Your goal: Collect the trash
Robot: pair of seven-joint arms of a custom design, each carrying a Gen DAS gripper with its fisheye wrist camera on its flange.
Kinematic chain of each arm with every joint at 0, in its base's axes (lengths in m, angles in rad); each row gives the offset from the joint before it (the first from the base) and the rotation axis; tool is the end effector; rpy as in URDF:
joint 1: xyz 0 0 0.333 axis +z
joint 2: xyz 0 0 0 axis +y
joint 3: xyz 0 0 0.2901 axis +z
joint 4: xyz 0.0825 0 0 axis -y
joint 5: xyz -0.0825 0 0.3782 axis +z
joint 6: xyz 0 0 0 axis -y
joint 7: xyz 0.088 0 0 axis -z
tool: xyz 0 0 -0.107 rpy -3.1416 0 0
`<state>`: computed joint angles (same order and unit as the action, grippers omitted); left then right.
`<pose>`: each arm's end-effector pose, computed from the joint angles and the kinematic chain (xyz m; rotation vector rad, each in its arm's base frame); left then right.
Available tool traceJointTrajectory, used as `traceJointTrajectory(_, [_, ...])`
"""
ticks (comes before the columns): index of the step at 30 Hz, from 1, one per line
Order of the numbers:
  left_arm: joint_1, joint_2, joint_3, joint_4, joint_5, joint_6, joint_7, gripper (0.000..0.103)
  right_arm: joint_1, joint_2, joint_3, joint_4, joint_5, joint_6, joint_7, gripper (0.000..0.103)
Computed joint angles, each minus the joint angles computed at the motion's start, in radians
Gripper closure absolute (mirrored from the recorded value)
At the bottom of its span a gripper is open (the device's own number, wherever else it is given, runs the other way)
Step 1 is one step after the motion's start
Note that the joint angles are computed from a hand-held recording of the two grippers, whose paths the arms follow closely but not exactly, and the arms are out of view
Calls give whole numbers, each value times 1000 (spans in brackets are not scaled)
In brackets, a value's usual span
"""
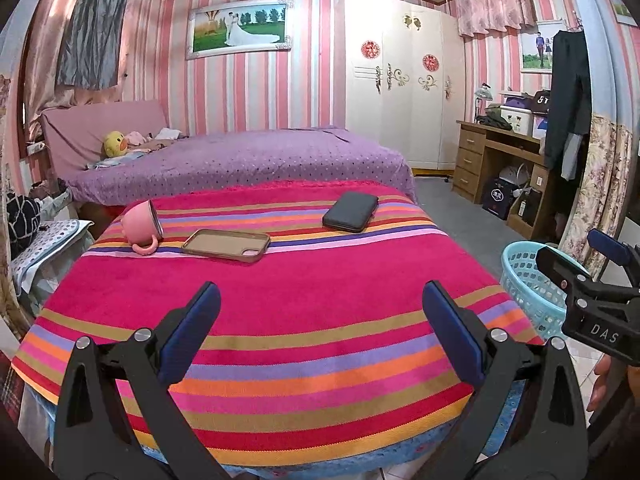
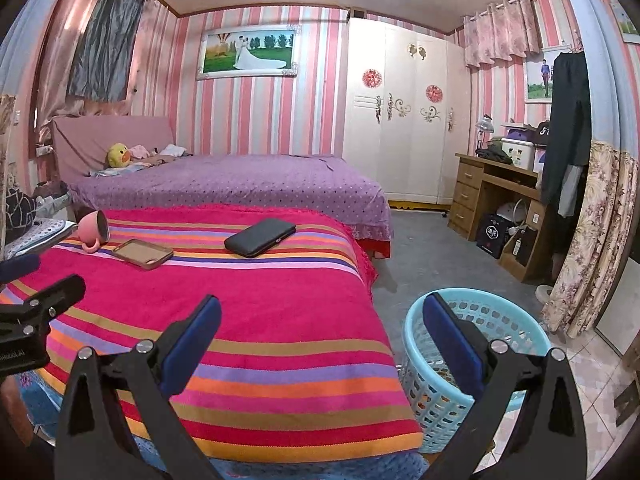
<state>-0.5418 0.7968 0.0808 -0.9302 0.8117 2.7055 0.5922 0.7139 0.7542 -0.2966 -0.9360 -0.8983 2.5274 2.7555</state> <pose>0.6803 -0.3982 0.5016 -1.4419 1.6111 -1.0479 0.6619 0.4113 0.5264 -1.4378 1.5204 -1.1157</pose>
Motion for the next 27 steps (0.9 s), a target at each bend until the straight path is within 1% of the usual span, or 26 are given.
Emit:
traceJointTrajectory(1, [1, 0, -2, 0, -2, 0, 4, 6, -2, 16, 4, 23, 7, -7, -7, 5])
traceJointTrajectory(4, [-1, 1, 3, 1, 2, -6, 5, 6, -2, 24, 0, 34, 13, -7, -10, 5])
traceJointTrajectory(17, [-13, -8, 18, -12, 36, -12, -36, 6, 9, 26, -9, 30, 12, 0, -7, 5])
traceJointTrajectory(27, [-9, -9, 13, -10, 49, -15, -45, 6, 12, 19, -11, 21, 2, 3, 2, 5])
